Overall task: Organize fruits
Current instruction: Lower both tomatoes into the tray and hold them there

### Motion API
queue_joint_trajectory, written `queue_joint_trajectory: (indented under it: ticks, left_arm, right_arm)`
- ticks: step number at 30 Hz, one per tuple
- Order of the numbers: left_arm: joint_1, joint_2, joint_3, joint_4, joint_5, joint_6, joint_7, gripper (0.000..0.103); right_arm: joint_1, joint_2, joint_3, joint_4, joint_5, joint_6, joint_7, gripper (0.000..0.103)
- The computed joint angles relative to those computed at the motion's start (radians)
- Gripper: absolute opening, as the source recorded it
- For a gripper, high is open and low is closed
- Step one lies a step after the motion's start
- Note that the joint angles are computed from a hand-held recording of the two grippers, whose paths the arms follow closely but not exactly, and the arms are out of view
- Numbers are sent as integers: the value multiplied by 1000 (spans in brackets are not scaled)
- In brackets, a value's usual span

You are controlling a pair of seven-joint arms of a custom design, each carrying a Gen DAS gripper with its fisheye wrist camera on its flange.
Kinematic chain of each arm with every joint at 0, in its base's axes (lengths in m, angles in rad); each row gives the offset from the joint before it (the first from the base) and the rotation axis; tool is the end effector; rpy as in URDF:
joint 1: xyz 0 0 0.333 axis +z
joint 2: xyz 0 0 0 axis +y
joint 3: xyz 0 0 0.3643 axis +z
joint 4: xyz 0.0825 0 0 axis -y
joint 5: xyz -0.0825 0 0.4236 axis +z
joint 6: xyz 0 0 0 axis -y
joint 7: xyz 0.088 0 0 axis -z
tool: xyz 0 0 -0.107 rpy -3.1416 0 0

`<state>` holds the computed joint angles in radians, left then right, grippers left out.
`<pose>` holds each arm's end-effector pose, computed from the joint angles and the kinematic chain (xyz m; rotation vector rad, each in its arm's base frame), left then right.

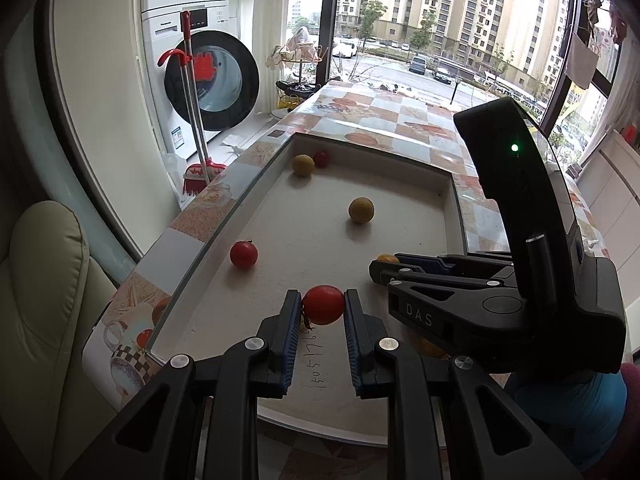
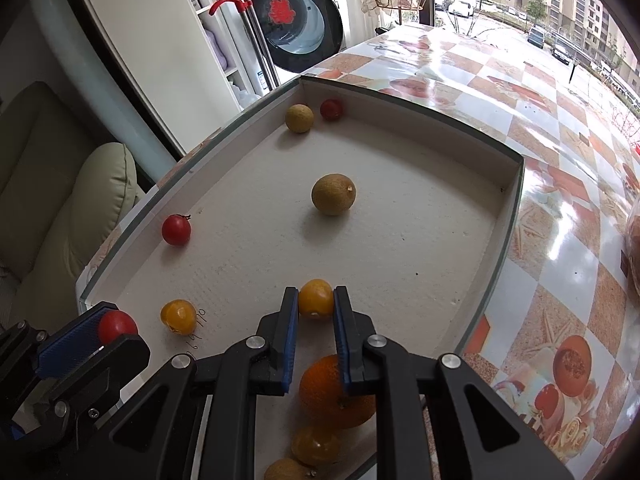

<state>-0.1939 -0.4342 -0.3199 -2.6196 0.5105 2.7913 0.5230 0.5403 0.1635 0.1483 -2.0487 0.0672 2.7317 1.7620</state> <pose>0.3772 -0.2449 0.4658 -1.9220 1.7573 -0.7246 0.5128 0.4136 0.4435 -2.2131 1.4127 -0.1544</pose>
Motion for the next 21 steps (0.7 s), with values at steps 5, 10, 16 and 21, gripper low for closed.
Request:
queue_joint_trajectory:
  ticks: [5,10,16,21]
  left_arm:
    - [5,24,1,10,7,6,-1,23]
    - [12,67,11,27,11,28,4,23]
    - [16,117,33,43,-4,69,14,23]
    - [17,155,34,64,-6,61,29,23]
  right_arm:
    - [-7,-4,-1,-8,17,8,-5,19]
    - [-15,-15,-6,-26,33,32,14,19]
    - [-22,-35,-11,-45,17,38,47,20]
    - [-33,-41,-5,-47,27,27,35,20]
